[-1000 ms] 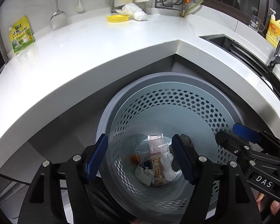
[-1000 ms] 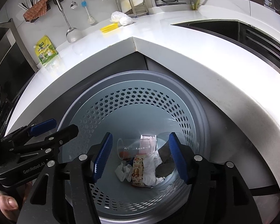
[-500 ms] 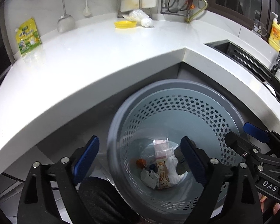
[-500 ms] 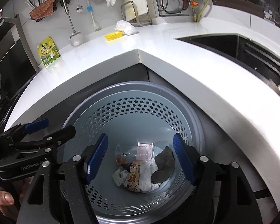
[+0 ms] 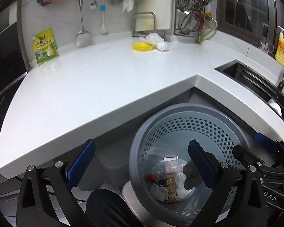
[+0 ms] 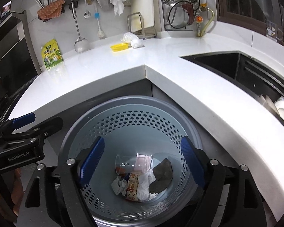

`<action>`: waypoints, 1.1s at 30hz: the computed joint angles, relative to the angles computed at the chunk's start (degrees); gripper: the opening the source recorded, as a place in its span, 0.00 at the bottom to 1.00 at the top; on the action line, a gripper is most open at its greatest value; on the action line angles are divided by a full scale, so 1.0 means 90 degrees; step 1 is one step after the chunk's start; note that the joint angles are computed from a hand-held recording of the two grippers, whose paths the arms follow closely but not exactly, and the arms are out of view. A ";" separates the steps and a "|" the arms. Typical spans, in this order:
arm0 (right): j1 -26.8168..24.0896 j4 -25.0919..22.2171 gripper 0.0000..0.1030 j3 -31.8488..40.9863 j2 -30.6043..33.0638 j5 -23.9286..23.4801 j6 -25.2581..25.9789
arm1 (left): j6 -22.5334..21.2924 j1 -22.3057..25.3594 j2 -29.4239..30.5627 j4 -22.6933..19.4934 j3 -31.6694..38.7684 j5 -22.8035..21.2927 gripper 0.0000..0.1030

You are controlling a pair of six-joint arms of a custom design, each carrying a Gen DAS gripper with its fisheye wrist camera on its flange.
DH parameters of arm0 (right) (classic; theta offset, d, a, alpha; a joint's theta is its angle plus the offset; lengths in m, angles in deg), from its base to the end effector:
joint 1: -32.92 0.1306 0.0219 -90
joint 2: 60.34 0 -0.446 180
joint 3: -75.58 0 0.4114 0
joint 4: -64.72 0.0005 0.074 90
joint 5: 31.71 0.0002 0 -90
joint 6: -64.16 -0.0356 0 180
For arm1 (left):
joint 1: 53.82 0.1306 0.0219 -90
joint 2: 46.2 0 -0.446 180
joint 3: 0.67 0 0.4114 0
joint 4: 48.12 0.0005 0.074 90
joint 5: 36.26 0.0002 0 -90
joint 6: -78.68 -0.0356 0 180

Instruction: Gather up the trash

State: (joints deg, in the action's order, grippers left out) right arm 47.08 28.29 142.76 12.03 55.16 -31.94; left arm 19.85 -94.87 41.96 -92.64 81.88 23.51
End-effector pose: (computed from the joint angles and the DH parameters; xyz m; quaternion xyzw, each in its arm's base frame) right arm 0.3664 0.0939 0.4455 -0.0752 0.9088 0.0966 0.3988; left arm 0.3765 -0.3047 0.4556 -0.0104 0.9118 0.0041 0.4104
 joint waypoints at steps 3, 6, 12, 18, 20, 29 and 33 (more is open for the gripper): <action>0.0015 -0.0053 0.79 0.0072 0.0017 -0.0038 0.0009 | 0.0053 -0.0007 -0.0035 -0.0032 0.0028 -0.0102 0.94; 0.0085 -0.0085 0.79 0.0142 0.0024 0.0076 0.0016 | 0.0104 -0.0001 -0.0110 -0.0048 0.0060 -0.0193 0.94; 0.0242 0.0138 0.79 0.0373 0.0007 0.0369 0.0216 | -0.0062 0.0044 -0.0219 0.0009 0.0245 -0.0521 0.94; 0.0208 0.0385 0.80 0.0849 0.0266 0.0277 0.0331 | -0.0502 0.0307 -0.0072 0.0162 0.0660 -0.0689 0.94; 0.0148 0.0535 0.83 0.1110 0.0436 0.0215 0.0426 | -0.0615 0.0427 0.0040 0.0201 0.0848 -0.0622 0.94; -0.0037 0.0685 0.84 0.2370 0.1462 0.0286 0.0987 | -0.0960 0.1074 0.0876 0.0228 0.2019 -0.0293 0.94; -0.0068 0.0599 0.85 0.2945 0.1993 0.0320 0.1520 | -0.1040 0.1320 0.1284 0.0211 0.2508 -0.0196 0.94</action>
